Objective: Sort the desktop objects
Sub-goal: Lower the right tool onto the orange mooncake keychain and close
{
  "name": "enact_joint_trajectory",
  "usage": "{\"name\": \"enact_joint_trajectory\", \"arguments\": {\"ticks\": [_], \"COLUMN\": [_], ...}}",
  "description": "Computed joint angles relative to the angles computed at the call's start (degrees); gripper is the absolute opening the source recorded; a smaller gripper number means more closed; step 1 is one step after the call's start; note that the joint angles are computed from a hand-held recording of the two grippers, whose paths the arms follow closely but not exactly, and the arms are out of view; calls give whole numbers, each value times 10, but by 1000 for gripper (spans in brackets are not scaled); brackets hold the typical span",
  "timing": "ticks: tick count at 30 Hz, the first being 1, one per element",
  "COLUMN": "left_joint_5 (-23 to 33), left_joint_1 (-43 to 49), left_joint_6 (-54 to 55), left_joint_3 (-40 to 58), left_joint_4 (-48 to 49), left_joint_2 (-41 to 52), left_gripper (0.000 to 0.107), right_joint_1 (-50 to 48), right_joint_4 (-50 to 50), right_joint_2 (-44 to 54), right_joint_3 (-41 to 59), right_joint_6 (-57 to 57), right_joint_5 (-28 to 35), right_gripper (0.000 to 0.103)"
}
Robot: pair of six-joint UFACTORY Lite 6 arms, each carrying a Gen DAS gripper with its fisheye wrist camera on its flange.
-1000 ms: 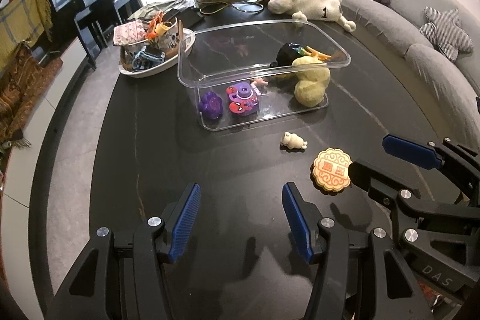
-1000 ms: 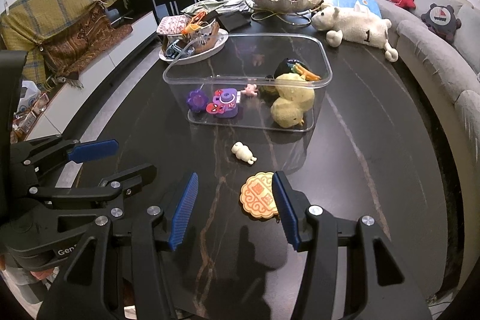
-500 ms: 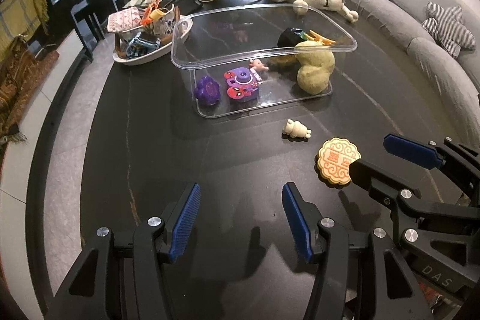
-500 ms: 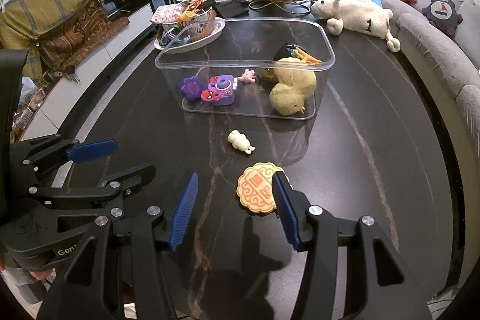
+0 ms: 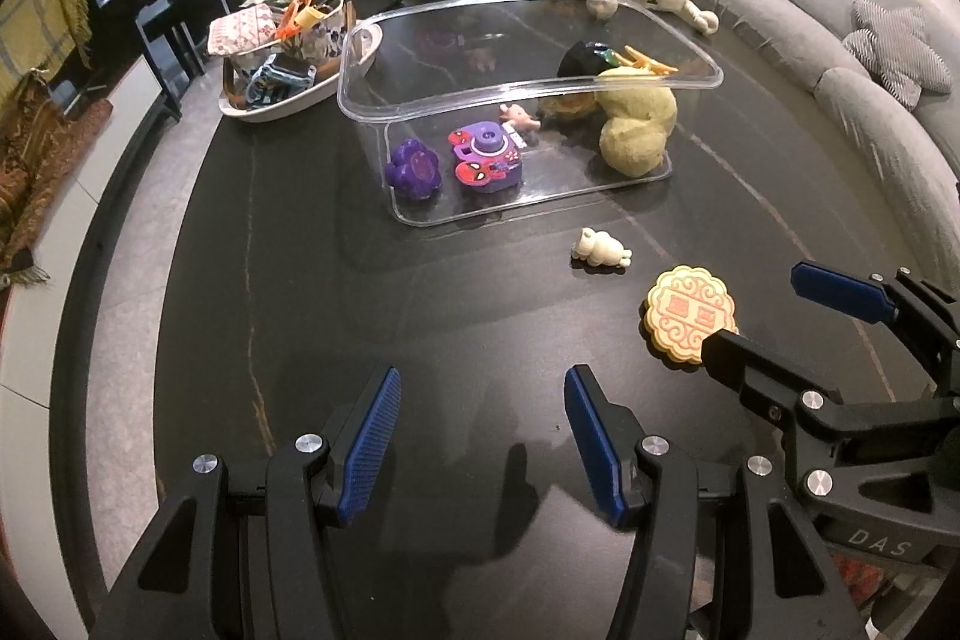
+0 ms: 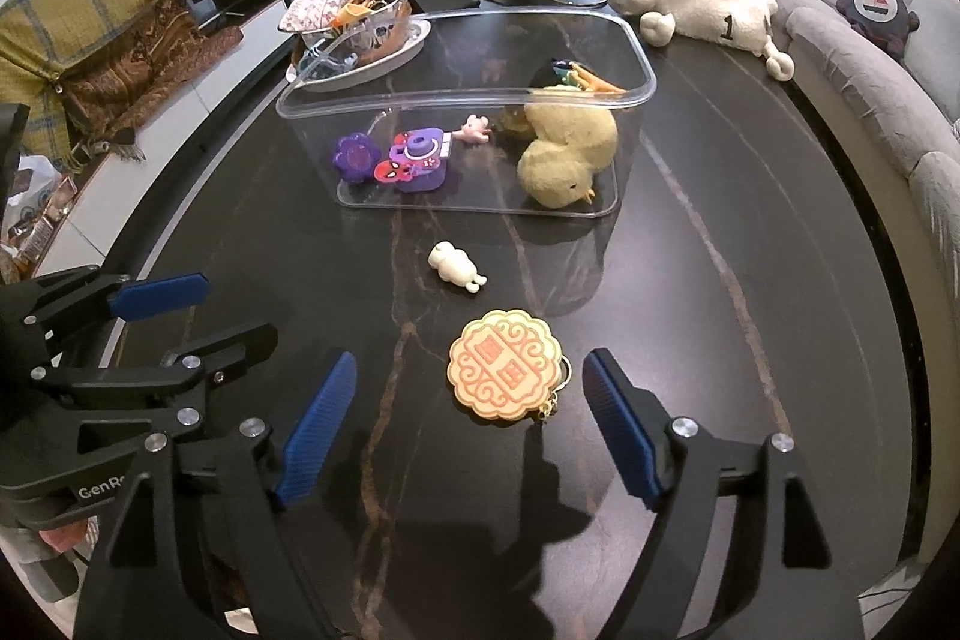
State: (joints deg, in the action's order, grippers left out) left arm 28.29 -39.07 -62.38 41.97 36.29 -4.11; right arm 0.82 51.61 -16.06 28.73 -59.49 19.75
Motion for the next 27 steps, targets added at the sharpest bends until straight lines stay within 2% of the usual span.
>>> {"name": "enact_joint_trajectory", "arguments": {"ticks": [14, 21, 27], "left_joint_5": [-34, -42, -54], "left_joint_1": [22, 27, 32], "left_joint_6": [2, 5, 6], "left_joint_3": [15, 26, 31], "left_joint_4": [-2, -2, -1], "left_joint_2": [67, 101, 125], "left_gripper": [53, 53, 53], "right_joint_1": [-3, 3, 7], "right_joint_4": [165, 224, 232], "right_joint_2": [77, 114, 148], "right_joint_3": [4, 13, 29], "right_joint_6": [-180, -249, -266], "right_joint_5": [-36, -52, -59], "right_gripper": [81, 81, 81]}}
